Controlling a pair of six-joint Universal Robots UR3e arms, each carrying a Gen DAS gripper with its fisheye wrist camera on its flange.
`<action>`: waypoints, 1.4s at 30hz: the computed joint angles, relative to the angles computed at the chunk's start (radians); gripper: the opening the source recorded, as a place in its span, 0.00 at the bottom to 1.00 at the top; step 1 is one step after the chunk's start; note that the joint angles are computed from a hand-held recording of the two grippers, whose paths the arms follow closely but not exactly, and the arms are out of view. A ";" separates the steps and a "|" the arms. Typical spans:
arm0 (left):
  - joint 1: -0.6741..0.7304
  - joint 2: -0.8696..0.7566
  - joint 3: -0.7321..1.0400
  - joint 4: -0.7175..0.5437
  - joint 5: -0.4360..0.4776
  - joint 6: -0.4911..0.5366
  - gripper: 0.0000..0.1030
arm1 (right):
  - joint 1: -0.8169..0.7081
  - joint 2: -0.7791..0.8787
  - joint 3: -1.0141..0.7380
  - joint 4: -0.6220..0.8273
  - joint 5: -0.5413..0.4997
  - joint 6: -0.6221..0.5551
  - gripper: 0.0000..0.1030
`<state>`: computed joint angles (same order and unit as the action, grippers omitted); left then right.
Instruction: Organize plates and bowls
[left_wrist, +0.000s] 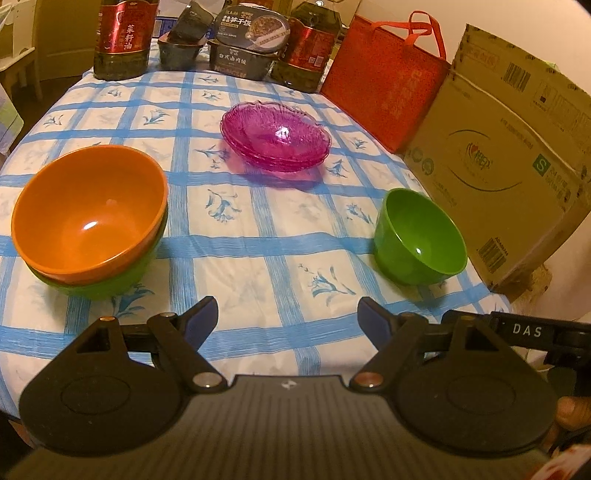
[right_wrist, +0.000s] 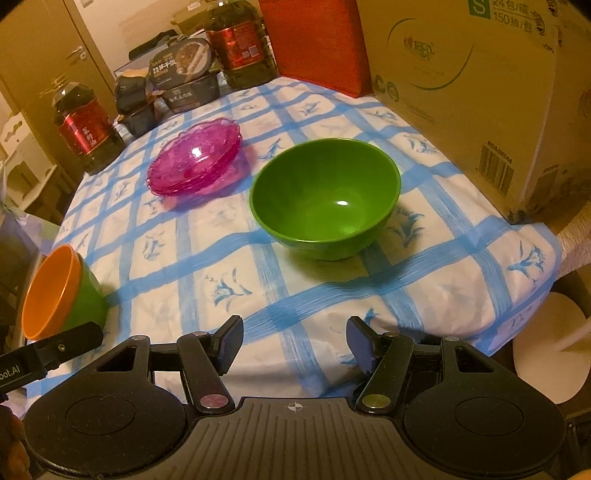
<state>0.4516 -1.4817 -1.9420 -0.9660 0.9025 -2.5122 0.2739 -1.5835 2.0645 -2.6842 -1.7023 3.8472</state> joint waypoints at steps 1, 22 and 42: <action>-0.003 -0.001 0.000 0.001 0.001 -0.001 0.78 | -0.003 -0.001 0.002 -0.001 0.002 0.000 0.60; -0.181 -0.152 0.085 0.153 0.048 -0.161 0.78 | -0.163 -0.139 0.171 -0.098 -0.018 0.011 0.60; -0.437 -0.501 0.422 0.263 0.108 -0.391 0.65 | -0.424 -0.010 0.159 -0.230 0.182 -0.194 0.59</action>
